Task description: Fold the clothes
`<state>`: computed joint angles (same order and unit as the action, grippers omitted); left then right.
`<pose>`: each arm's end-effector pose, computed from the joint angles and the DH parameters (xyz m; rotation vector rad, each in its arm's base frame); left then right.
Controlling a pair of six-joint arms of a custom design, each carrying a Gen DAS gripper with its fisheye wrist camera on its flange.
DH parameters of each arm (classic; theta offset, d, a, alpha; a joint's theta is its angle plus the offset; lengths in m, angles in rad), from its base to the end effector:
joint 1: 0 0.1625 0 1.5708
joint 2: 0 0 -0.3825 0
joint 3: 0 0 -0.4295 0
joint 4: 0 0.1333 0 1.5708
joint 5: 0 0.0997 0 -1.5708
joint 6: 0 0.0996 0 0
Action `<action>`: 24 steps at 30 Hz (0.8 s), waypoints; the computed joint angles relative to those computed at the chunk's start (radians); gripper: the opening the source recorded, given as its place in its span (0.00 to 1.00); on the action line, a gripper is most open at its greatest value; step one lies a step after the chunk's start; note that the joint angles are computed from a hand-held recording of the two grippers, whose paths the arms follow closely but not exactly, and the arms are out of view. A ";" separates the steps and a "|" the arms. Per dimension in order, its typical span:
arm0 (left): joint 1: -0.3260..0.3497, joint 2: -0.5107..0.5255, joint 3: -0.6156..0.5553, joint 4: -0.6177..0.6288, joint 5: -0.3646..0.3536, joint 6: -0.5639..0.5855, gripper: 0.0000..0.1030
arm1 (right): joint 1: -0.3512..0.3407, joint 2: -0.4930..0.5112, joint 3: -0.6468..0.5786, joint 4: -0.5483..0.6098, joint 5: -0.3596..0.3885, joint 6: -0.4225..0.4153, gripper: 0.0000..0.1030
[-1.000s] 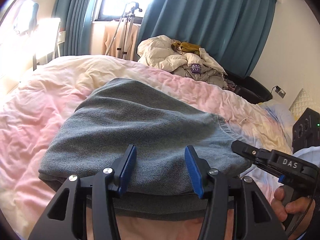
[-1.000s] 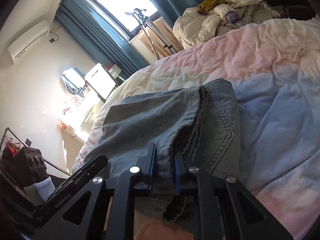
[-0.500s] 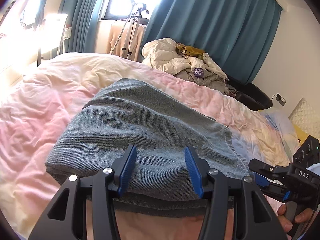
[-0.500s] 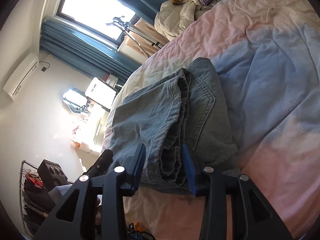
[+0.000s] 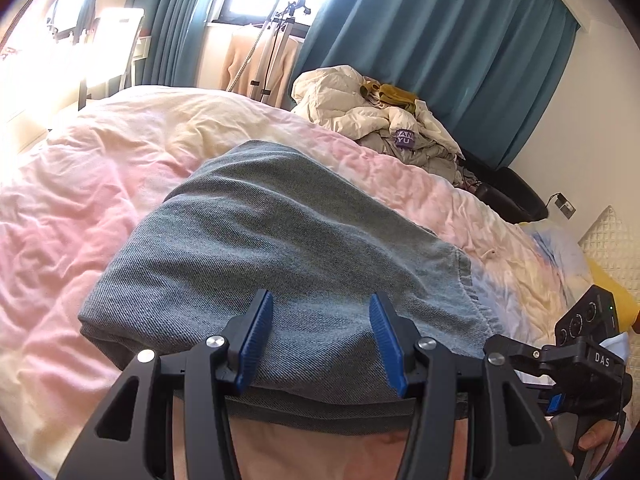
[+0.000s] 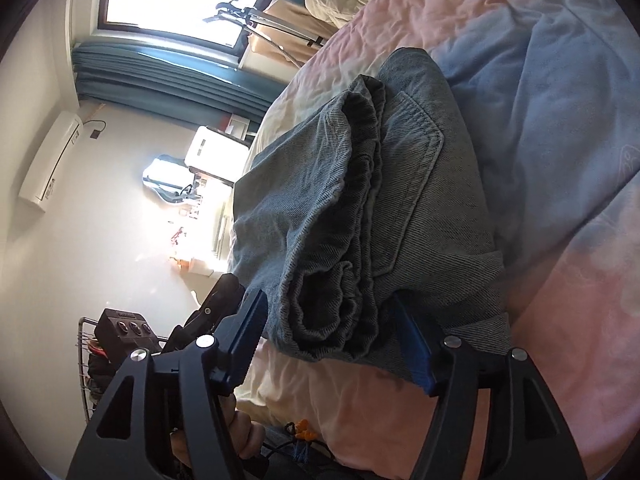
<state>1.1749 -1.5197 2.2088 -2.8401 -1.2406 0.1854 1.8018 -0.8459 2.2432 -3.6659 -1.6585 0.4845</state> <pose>-0.0347 -0.5123 0.2473 0.6573 2.6748 -0.8648 0.2284 -0.4270 0.0138 0.3992 2.7782 -0.9994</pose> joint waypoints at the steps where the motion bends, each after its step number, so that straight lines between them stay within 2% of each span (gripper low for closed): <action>1: 0.003 0.000 -0.003 0.005 -0.006 -0.005 0.50 | -0.006 -0.004 0.003 -0.001 0.016 0.002 0.63; 3: 0.009 0.000 -0.009 0.014 -0.015 -0.014 0.50 | -0.017 -0.011 0.010 0.000 0.060 0.003 0.63; 6: 0.013 0.002 -0.014 0.023 -0.021 -0.022 0.50 | -0.005 -0.030 -0.001 0.079 0.044 0.001 0.63; 8: 0.013 0.004 -0.015 0.024 -0.018 -0.022 0.50 | -0.013 -0.023 -0.011 0.108 0.069 0.007 0.63; 11: 0.007 0.010 -0.014 0.021 0.005 -0.020 0.50 | -0.007 -0.001 -0.021 0.064 0.088 -0.014 0.63; 14: 0.002 0.019 -0.016 0.027 0.033 -0.022 0.50 | 0.029 0.017 -0.044 0.000 0.069 -0.083 0.63; 18: 0.010 0.023 -0.022 0.032 0.022 -0.027 0.50 | 0.013 0.049 -0.088 -0.009 0.065 -0.061 0.63; 20: 0.012 0.022 -0.021 0.031 0.015 -0.027 0.50 | 0.000 0.052 -0.103 0.037 0.021 -0.028 0.61; 22: 0.010 0.023 -0.020 0.029 0.019 -0.027 0.50 | -0.029 0.052 -0.089 0.015 0.063 -0.014 0.61; 24: 0.009 0.024 -0.019 0.027 0.021 -0.029 0.50 | -0.034 0.047 -0.086 -0.010 0.065 -0.012 0.61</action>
